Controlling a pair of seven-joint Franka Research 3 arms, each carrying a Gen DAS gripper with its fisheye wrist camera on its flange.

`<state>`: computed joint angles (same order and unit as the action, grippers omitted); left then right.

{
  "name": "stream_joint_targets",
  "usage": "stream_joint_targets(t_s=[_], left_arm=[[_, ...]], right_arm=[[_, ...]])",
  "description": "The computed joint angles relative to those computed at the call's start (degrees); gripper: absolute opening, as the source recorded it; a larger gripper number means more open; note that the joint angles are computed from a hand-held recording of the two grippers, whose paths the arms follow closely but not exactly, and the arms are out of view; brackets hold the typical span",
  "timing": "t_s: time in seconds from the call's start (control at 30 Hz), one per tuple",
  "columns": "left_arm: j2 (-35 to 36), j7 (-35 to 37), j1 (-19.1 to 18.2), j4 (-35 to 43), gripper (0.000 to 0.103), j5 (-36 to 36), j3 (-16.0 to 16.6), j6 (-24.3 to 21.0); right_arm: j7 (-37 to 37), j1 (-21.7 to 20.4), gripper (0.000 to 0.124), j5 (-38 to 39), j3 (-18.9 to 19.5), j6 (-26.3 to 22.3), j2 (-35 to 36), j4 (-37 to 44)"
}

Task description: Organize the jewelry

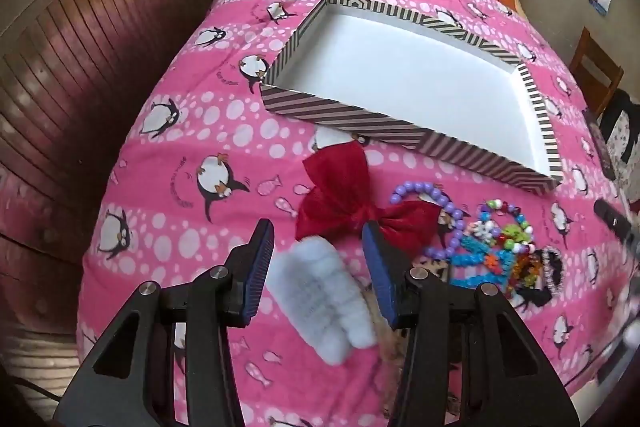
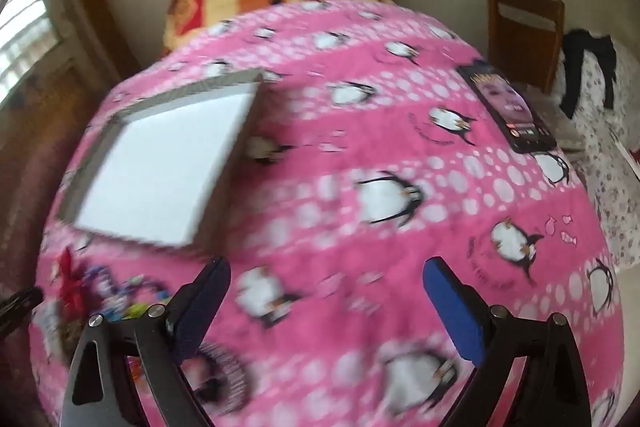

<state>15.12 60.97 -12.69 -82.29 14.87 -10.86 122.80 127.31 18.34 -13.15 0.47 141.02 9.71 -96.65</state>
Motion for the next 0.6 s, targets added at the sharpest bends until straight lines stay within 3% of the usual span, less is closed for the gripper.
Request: stream_joint_targets(t_s=[0.17, 0.6], left_arm=[[-1.7, -1.4, -0.7, -1.5, 0.045, 0.8, -0.2, 0.0], [-6.4, -4.0, -1.4, -6.9, 0.045, 2.9, -0.8, 1.9]], right_arm=[[2.0, 3.2, 0.096, -5.8, 1.7, -0.4, -2.5, -0.9], [0.2, 5.7, 0.096, -4.9, 3.6, -2.5, -2.2, 2.4]])
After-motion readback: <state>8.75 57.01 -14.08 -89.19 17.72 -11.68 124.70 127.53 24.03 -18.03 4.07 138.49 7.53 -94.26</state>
